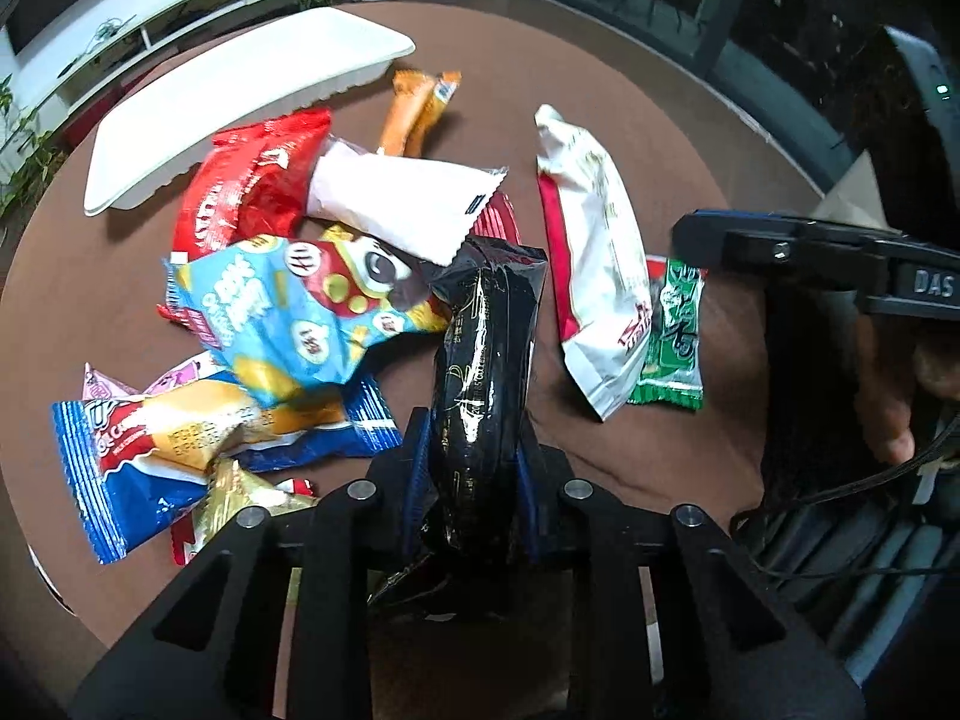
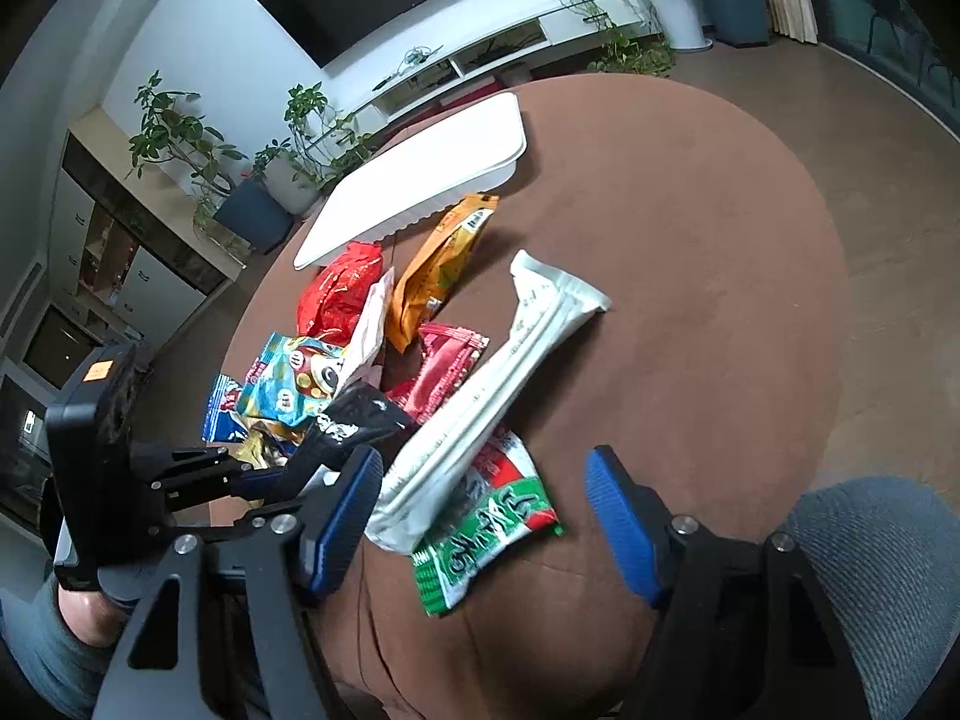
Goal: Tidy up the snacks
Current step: 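Lift the black wrapper with the left gripper while the right gripper grasps the white-and-red bar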
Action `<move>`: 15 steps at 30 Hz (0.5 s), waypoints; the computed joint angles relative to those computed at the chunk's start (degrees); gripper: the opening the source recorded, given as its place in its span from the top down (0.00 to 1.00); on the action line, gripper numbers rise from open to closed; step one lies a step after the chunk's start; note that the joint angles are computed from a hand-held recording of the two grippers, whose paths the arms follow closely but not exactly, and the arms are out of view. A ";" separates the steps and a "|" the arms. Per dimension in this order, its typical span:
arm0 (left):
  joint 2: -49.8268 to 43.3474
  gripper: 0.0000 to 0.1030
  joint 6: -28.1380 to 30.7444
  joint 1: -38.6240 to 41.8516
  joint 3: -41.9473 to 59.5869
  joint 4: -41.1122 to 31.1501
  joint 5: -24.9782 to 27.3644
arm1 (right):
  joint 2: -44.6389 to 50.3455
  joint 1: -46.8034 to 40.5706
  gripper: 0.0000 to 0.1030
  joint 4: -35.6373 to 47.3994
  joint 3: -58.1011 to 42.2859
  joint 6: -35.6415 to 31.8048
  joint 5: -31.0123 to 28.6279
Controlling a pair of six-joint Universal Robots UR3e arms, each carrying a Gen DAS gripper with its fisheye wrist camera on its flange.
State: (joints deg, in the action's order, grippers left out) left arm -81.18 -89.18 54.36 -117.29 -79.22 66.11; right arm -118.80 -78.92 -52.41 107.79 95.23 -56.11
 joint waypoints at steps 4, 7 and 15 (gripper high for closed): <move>-1.85 0.78 0.66 1.36 2.80 -4.12 -0.46 | 2.09 5.86 0.30 -5.32 0.32 6.19 1.43; -2.12 0.78 2.78 3.68 2.85 -6.21 -0.54 | 4.12 11.54 0.32 -11.75 1.10 13.11 1.12; 0.18 0.78 8.54 9.47 5.83 -17.96 -2.92 | 6.58 19.80 0.41 -22.22 3.50 21.78 -0.53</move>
State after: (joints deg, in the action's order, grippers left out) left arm -81.00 -80.64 63.83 -111.46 -97.18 63.19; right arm -112.23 -59.12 -74.63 111.29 117.01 -56.64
